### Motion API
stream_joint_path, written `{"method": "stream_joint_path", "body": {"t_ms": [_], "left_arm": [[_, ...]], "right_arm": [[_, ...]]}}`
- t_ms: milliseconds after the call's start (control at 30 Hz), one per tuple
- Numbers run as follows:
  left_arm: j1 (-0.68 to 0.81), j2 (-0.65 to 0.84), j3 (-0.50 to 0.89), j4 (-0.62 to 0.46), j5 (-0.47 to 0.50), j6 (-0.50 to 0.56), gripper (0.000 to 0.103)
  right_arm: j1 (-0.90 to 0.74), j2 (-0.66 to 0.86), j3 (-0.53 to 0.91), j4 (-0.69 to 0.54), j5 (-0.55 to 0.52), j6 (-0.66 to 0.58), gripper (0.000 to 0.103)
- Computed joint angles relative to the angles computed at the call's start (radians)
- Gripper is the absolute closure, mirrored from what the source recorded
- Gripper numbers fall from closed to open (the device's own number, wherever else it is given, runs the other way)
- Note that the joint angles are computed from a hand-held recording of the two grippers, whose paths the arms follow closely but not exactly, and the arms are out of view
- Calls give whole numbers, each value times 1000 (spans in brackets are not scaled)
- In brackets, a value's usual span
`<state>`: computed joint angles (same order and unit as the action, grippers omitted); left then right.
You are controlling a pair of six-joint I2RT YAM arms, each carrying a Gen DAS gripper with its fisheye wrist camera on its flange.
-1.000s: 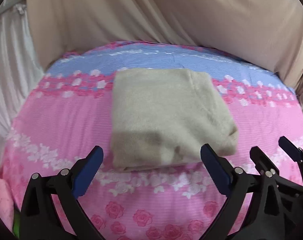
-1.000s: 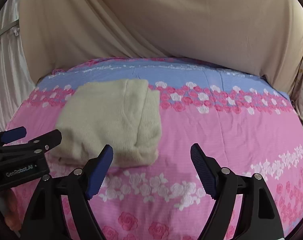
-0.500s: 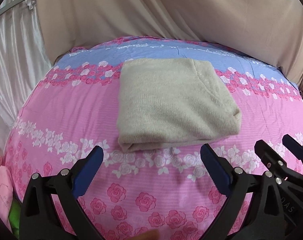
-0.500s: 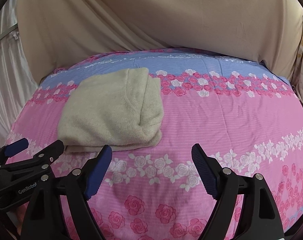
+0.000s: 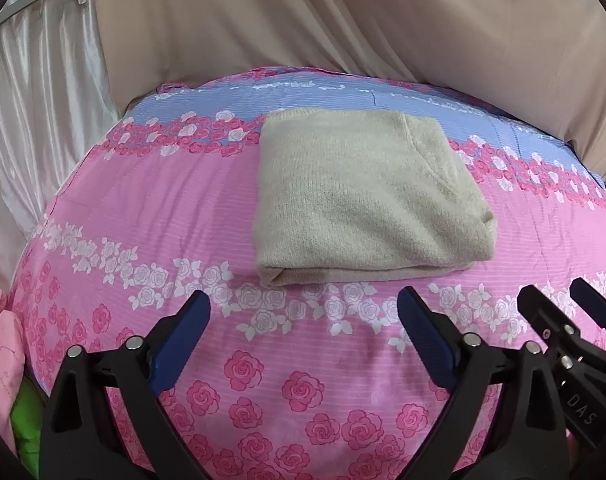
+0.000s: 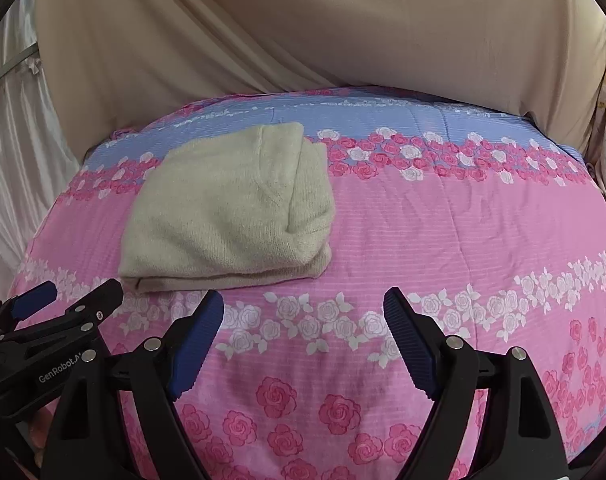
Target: Fold small clothes
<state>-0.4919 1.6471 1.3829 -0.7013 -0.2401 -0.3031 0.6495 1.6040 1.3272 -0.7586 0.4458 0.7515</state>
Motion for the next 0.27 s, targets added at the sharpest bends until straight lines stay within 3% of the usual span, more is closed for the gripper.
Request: {"method": "stream_joint_path", "body": {"t_ms": [67, 267], "left_arm": [[-5, 4, 1, -3, -13, -2, 26], [-8, 17, 9, -27, 14, 3, 27]], "right_arm": [[3, 6, 6, -7, 0, 3, 23], [9, 21, 19, -23, -1, 12, 23]]}}
